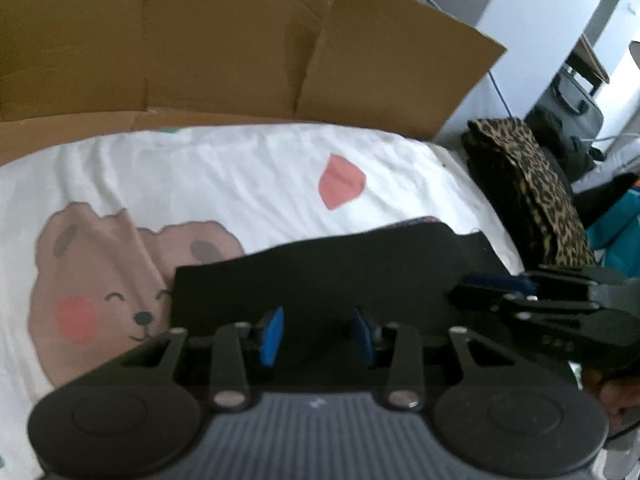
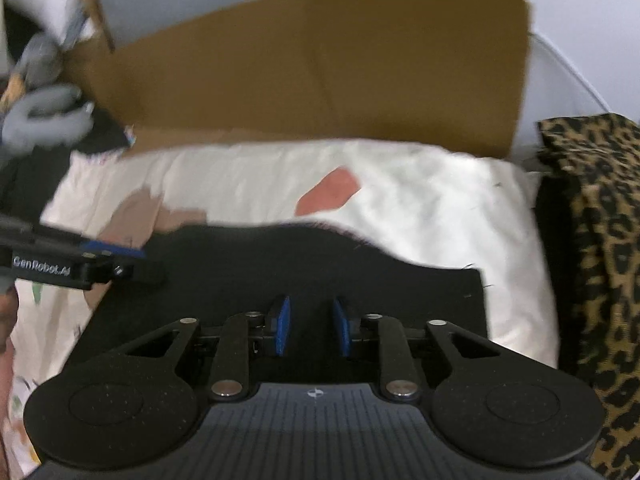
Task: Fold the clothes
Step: 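Open both tools to release the folded shorts onto the sheet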
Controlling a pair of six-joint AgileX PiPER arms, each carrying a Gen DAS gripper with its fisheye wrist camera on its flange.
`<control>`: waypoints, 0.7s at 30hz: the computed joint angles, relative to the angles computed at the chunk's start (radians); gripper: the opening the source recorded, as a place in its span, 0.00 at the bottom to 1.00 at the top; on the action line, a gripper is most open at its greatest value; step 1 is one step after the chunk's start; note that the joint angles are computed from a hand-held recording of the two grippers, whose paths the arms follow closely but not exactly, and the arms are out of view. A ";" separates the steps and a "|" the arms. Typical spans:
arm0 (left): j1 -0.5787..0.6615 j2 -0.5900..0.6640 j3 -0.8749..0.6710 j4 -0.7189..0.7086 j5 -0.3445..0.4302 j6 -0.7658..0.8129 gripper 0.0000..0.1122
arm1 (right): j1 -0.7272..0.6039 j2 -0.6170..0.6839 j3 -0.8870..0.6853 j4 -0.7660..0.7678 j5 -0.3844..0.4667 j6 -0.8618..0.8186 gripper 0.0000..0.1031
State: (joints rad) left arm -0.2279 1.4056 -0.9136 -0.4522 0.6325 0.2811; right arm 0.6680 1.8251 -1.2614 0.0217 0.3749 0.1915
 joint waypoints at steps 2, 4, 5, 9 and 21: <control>-0.006 0.021 0.005 -0.008 -0.021 0.011 0.36 | 0.005 0.026 -0.018 -0.048 -0.004 0.058 0.27; -0.011 0.033 0.007 0.000 -0.039 0.018 0.36 | 0.001 0.049 -0.036 -0.060 -0.013 0.073 0.26; -0.010 0.038 0.007 0.000 -0.044 0.019 0.36 | -0.001 0.061 -0.047 -0.065 -0.014 0.077 0.26; -0.015 0.042 -0.004 0.006 -0.047 0.003 0.35 | 0.004 0.093 -0.079 -0.119 -0.025 0.101 0.26; -0.059 0.096 -0.004 0.007 -0.131 0.063 0.34 | -0.015 0.158 -0.097 -0.001 -0.090 -0.025 0.23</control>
State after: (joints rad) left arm -0.2869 1.5019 -0.9179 -0.4455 0.5018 0.3445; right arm 0.6531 1.9830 -1.3584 0.0208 0.2845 0.1667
